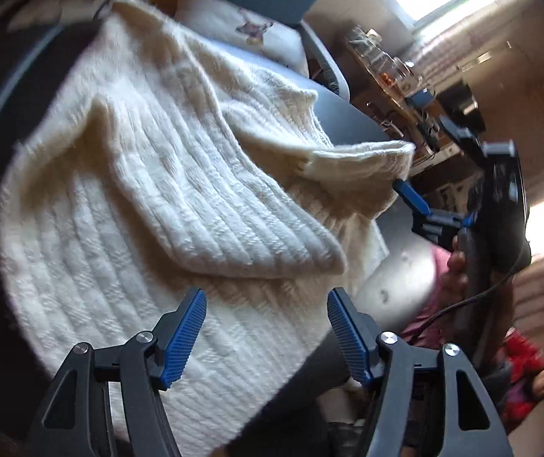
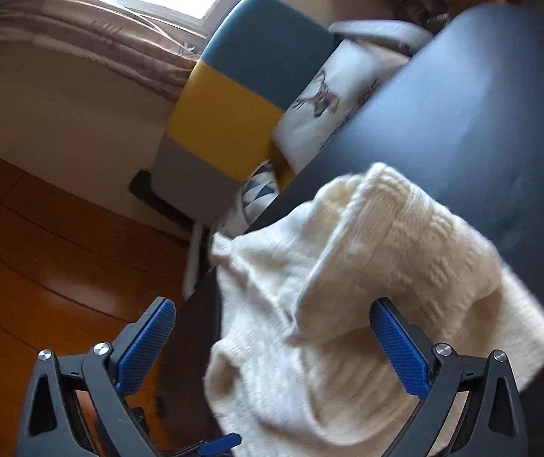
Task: Fold clothes
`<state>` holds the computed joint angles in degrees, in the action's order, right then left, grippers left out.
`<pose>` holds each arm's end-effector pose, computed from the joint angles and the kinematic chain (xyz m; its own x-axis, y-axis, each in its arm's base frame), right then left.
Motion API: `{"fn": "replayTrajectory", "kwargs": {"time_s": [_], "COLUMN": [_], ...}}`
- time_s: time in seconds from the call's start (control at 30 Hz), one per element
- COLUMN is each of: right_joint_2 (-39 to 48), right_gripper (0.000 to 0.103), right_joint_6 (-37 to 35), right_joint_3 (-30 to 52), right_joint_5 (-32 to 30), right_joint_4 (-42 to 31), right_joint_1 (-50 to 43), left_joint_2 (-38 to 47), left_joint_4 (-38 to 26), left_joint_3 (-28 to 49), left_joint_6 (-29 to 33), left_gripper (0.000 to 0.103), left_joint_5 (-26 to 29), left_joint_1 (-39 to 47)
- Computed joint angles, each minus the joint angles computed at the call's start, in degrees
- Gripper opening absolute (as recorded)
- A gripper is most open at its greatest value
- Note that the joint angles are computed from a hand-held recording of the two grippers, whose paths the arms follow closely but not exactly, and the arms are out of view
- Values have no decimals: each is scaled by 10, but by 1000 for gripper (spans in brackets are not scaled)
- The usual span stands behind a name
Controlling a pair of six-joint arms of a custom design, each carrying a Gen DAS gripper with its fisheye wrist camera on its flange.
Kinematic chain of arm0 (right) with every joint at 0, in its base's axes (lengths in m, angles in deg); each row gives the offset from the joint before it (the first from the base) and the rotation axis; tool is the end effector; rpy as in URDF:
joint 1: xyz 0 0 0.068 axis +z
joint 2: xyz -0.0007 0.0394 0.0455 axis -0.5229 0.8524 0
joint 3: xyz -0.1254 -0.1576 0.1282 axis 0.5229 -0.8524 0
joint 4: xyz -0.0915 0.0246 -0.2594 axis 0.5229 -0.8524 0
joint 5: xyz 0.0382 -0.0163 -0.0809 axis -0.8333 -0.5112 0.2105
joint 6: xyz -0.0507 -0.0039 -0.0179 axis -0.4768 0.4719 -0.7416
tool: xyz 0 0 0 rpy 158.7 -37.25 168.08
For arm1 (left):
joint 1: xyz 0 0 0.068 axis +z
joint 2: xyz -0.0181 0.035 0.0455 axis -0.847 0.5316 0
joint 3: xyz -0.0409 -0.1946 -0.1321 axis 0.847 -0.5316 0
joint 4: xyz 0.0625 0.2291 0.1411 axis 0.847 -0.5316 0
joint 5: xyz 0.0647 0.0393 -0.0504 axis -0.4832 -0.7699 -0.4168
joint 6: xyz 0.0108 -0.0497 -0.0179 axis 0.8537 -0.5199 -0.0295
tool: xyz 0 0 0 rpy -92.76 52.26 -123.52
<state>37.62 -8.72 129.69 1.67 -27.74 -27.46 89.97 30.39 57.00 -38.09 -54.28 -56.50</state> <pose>0.2880 0.0430 0.2125 -0.8205 0.4156 -0.3924 -0.0652 0.6139 0.7867 0.1946 -0.0151 0.1987 -0.9455 -0.1735 -0.2757 0.0180 0.8173 -0.5759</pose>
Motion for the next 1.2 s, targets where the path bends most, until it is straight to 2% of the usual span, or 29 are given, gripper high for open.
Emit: {"fn": "replayTrajectory", "kwargs": {"time_s": [0.23,0.37,0.43,0.5,0.57,0.63,0.7,0.8,0.87,0.97,1.0,1.03,1.1,1.13,1.17,1.2], "right_joint_2": [-106,-111,-84,-61,-52,-65,-62,-5,42,104,116,121,103,84,65,50], "right_gripper": [103,103,103,103,103,103,103,103,99,82,71,65,65,68,74,90], "right_joint_6": [-106,-122,-132,-185,-261,-296,-300,-315,-358,-405,-409,-412,-416,-417,-414,-404], "right_joint_3": [-91,-141,-153,-151,-132,-129,-123,-88,-55,-3,8,14,6,-4,-17,-31], "right_joint_5": [-4,-86,-163,-243,-265,-232,-153,-82,-57,-21,-3,6,-2,-7,-13,-24], "right_joint_4": [-105,-82,-56,-78,-126,-128,-91,-65,-86,-130,-146,-158,-166,-168,-164,-150], "right_joint_1": [-22,-58,-73,-82,-49,-1,52,98,111,137,149,160,178,191,202,208], "left_joint_2": [65,133,143,118,81,48,26,9,13,23,27,31,44,53,64,79], "left_joint_4": [90,153,172,172,164,121,64,-17,-55,-88,-87,-84,-71,-66,-65,-60], "left_joint_3": [14,12,7,-7,-26,-32,-30,-31,-28,-18,-12,-5,19,33,45,58], "left_joint_6": [-110,-222,-269,-290,-302,-280,-232,-127,-76,-35,-37,-41,-55,-59,-60,-65], "left_gripper": [67,67,67,68,68,69,69,69,69,69,69,69,69,69,69,69], "left_joint_5": [-12,16,21,29,25,24,32,73,99,130,137,142,130,122,115,107], "left_joint_1": [-124,-138,-142,-137,-127,-101,-57,36,90,143,139,130,88,67,48,32]}}
